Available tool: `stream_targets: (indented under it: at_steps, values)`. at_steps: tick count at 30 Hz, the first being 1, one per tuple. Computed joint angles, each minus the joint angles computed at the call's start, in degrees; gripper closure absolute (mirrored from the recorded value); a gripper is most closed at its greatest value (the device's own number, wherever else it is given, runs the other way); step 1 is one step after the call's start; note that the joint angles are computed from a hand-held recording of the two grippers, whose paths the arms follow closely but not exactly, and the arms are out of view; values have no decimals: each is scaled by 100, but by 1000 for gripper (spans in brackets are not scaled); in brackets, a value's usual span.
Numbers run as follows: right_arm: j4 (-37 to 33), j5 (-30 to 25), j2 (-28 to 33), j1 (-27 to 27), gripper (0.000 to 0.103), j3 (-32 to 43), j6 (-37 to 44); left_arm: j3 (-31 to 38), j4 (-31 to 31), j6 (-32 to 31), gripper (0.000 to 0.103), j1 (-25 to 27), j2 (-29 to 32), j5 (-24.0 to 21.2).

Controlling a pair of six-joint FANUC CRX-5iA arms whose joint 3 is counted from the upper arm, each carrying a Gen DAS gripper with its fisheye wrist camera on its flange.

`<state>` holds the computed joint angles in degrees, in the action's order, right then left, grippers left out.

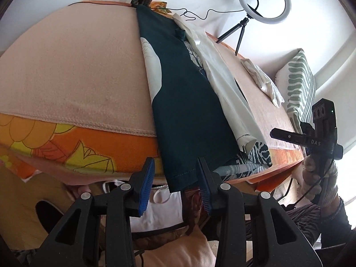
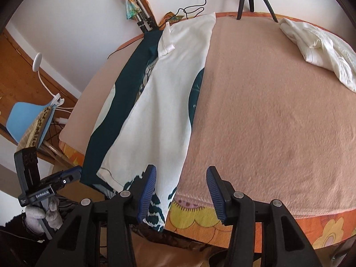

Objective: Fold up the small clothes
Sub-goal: 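Open both tools and release the long folded strip, then grasp the hem end of the folded strip with both tools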

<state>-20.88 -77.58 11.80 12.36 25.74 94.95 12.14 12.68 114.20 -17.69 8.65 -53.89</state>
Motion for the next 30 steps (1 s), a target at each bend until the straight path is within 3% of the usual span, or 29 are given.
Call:
stream_targets:
  at_steps: [8,10,14,18,19,25,30]
  values:
    - [-88,-1,-171,58,60,-386,174,-19,-12,30,70,-43,-25,43]
    - [-69,69,-237,86,60,-479,193,-84,141,-29,85,-7,-24,73]
    - [-65,177,-338,126,66,-641,278,-157,168,-173,99,-33,-37,179]
    - [-89,128,-323,145,100,-664,324,-189,180,-226,102,-23,-75,300]
    - [-41,164,-342,162,103,-691,289,-243,254,-265,102,5,-125,333]
    - [-104,291,-493,132,103,-770,335,-137,0,-327,102,-21,-200,96]
    - [-319,89,-332,3,103,-627,318,-189,53,-357,103,-3,-173,114]
